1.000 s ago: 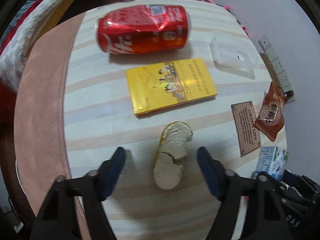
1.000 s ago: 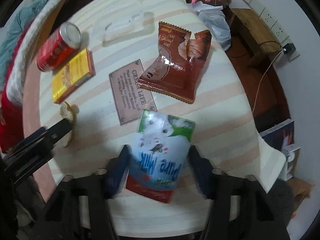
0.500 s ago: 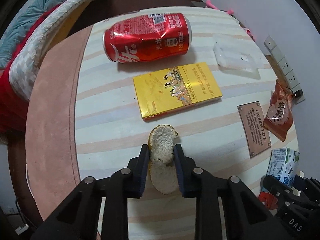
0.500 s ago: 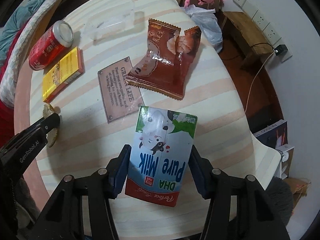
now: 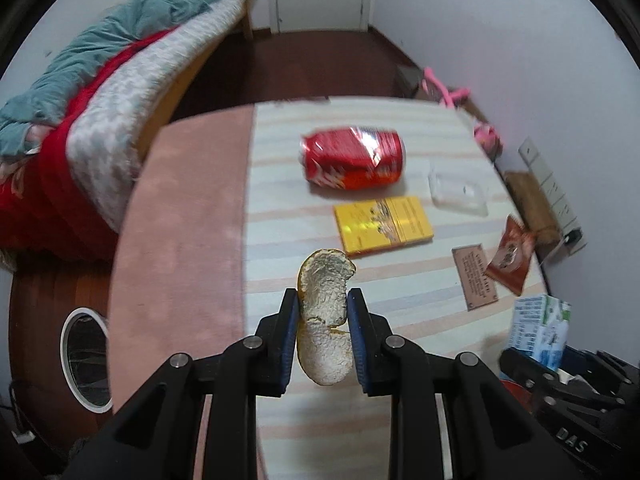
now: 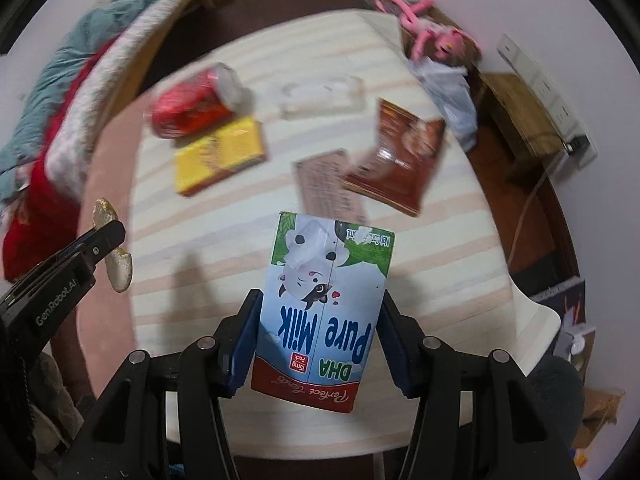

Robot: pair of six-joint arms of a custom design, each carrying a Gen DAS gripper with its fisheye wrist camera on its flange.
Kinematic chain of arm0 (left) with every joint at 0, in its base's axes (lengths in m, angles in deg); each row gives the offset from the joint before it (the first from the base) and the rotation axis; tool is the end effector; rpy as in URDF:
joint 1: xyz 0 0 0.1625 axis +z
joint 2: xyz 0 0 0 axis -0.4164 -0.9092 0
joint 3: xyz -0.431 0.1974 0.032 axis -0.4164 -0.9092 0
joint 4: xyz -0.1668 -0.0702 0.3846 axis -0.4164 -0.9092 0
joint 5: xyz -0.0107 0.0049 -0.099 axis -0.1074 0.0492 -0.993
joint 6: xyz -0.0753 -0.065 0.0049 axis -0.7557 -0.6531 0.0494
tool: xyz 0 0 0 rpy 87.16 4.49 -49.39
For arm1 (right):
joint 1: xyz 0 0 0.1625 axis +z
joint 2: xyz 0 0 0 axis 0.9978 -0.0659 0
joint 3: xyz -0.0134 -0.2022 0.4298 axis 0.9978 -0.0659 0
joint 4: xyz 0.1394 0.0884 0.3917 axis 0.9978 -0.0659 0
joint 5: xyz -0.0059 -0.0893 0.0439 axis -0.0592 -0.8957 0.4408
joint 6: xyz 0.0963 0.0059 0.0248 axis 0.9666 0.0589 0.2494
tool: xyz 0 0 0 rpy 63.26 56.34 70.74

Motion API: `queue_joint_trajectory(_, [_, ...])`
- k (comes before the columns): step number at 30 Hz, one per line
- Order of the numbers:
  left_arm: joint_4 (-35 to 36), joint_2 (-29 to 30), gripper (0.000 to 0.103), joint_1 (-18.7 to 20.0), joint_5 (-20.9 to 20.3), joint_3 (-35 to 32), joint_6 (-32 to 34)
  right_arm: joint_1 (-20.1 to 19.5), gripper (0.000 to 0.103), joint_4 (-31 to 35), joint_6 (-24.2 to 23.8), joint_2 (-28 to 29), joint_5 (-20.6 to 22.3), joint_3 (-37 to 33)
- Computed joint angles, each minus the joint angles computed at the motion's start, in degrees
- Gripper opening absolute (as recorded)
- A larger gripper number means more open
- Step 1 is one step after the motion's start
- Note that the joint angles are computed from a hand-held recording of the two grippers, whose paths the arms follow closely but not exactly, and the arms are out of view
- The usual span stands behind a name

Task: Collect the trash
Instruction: 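Carry the milk carton and bread crust over the trash bin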

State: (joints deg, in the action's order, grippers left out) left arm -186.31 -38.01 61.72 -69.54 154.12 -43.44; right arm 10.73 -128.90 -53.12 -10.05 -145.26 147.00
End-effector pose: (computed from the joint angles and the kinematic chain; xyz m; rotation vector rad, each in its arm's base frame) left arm -0.4564 -0.6011 0.1096 0.3448 2.3705 -0.5468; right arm 0.1402 -0.5690 0.3588 -0.0907 -2.4553 0.4771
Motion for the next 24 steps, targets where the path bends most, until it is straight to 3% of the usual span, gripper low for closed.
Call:
queue_joint_trajectory(6, [-1.1,-7.9,0.021,-0.8,4.1,4.6,-1.7,5.2,0.057,-1.0,-2.6,1.5,3.0,-1.7])
queue_joint_trajectory(12, [3.3,-16.7,0.021,-1.6,9.4,9.0,-6.7,11.6,0.057,-0.5,-4.6,6.1,7.5,-5.2])
queue_joint_trajectory(18, [9.7,-25.9,0.021,-0.6,13.0,13.3,-12.9,17.1,0.057,1.0,-5.1,13.9,12.8,-10.1])
queue_joint_trajectory(24, [14.5,-36.1,0.021,3.8,12.2,18.2,-19.0,20.5,0.057,4.2,-5.1,24.8,16.4,-16.8])
